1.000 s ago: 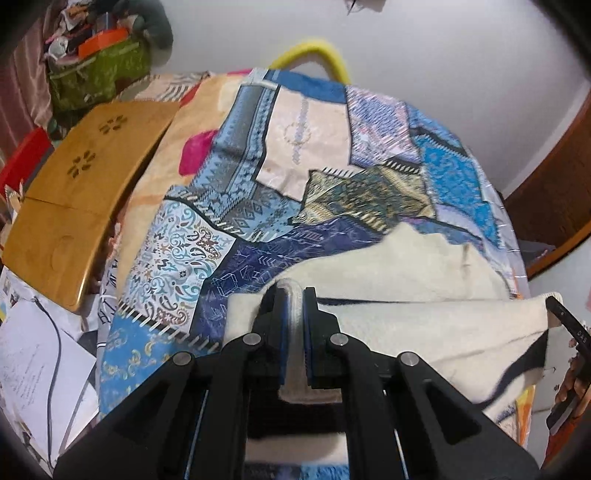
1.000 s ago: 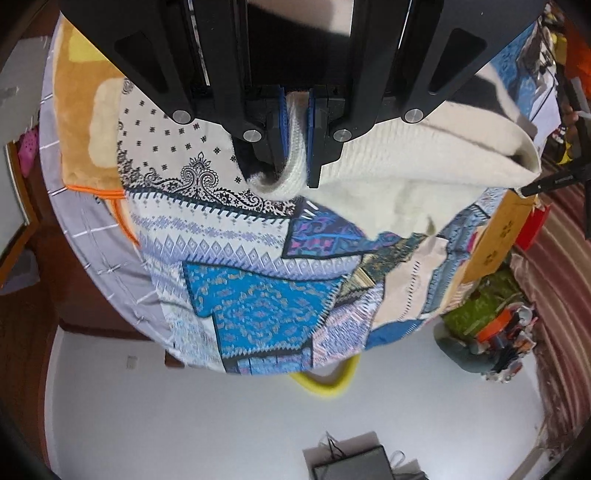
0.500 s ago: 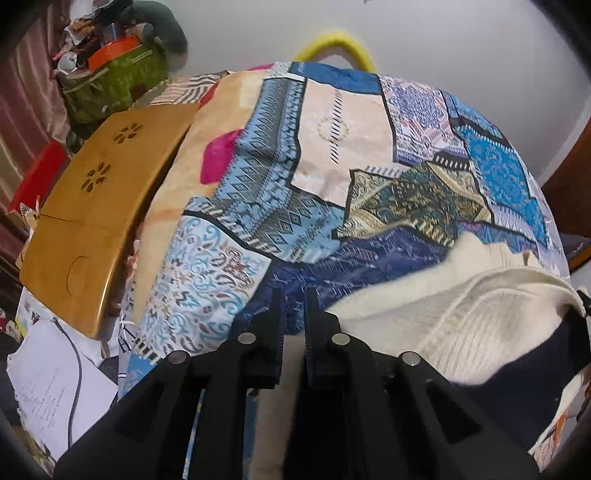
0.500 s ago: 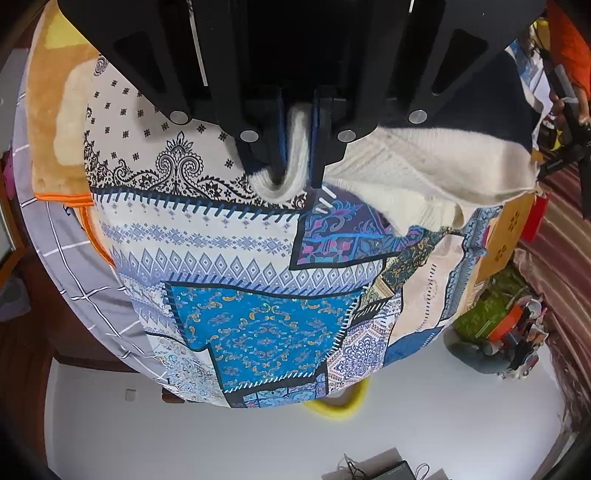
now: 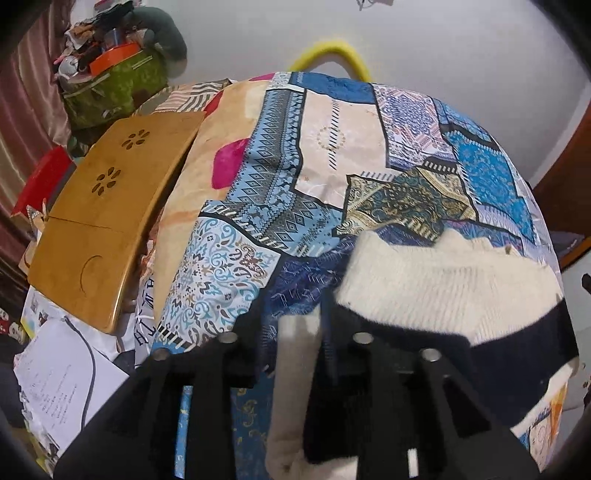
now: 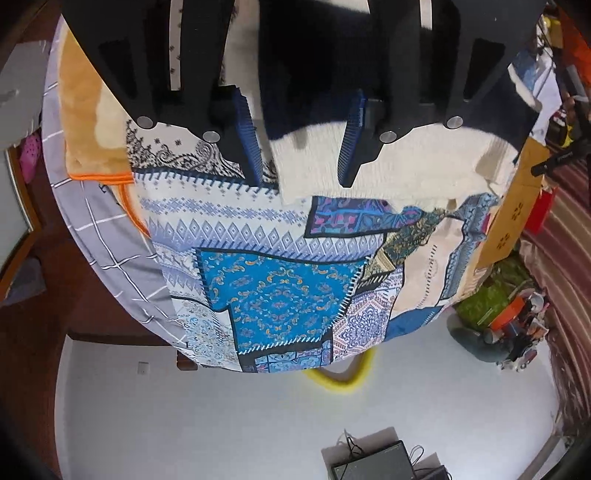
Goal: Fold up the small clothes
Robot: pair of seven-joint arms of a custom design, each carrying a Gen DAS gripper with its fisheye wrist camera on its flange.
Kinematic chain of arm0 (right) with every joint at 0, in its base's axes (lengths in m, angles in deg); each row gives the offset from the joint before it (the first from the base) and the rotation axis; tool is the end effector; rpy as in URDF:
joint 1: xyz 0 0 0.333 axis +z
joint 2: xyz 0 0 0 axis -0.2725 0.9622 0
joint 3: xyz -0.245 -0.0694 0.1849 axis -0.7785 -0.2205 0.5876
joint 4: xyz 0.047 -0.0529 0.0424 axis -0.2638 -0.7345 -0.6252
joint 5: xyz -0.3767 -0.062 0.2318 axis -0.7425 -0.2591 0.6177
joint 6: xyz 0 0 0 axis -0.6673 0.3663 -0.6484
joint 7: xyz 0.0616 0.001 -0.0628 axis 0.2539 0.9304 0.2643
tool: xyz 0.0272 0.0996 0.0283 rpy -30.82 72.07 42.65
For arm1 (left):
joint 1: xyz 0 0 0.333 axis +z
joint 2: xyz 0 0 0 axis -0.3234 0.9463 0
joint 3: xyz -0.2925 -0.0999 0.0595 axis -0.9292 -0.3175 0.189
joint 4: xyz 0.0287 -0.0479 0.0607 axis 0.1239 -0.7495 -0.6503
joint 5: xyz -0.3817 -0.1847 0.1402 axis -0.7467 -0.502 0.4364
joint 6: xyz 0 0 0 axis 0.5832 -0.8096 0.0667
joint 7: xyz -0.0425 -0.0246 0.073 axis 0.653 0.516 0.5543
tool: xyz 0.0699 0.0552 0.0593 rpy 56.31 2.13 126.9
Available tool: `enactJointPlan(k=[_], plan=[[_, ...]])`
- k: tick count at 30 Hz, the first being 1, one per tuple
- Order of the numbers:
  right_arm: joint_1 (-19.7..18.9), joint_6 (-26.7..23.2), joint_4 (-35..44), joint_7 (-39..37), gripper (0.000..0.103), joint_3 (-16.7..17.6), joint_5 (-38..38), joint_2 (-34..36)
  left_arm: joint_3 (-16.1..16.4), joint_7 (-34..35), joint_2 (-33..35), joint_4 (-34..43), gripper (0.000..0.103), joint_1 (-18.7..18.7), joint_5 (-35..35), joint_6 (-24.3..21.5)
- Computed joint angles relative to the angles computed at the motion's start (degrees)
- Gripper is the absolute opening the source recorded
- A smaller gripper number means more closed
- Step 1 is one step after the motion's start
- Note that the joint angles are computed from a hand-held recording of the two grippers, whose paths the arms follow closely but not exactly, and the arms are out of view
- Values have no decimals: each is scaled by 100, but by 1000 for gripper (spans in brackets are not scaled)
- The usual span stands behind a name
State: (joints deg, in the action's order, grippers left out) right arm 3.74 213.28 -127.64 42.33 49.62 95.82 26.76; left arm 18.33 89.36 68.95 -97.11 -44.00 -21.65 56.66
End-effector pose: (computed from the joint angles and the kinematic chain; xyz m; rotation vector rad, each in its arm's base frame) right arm 0.4818 0.1629 0.5882 -2.0061 1.4005 -0.1749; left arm 0.3977 -0.4181 0.5111 -2.2976 1.3516 -0.4509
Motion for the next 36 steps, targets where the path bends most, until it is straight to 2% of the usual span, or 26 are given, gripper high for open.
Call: enactJointPlan(k=[7,11,19,20,22,24,27,36], plan=[[-93,-290,-146,-22,45,1,-200,-27,51,274,278,123,38,-65,-184,249],[-114,-437,-152,-62,45,3,-217,93,139,400,480,169,45,-71,-296,478],[-66,-357,-102,-202,45,-39,206,455,306,493,745,119,46,-28,-526,1007],[-67,-338,-95,-215,45,-30,242,474,310,468,740,111,45,-26,-493,1037],[-51,-329,-70,-294,36,-31,328,505,318,409,724,75,30,-16,-394,1138],[-35,-361,-39,-399,23,-19,355,522,326,409,762,105,12,-5,-378,1147],[-38,-275,-73,-520,10,49,293,470,294,327,813,214,9,-38,-153,937],[11,361,-241,-595,8,31,284,143,113,-313,492,336,8,-179,626,63]])
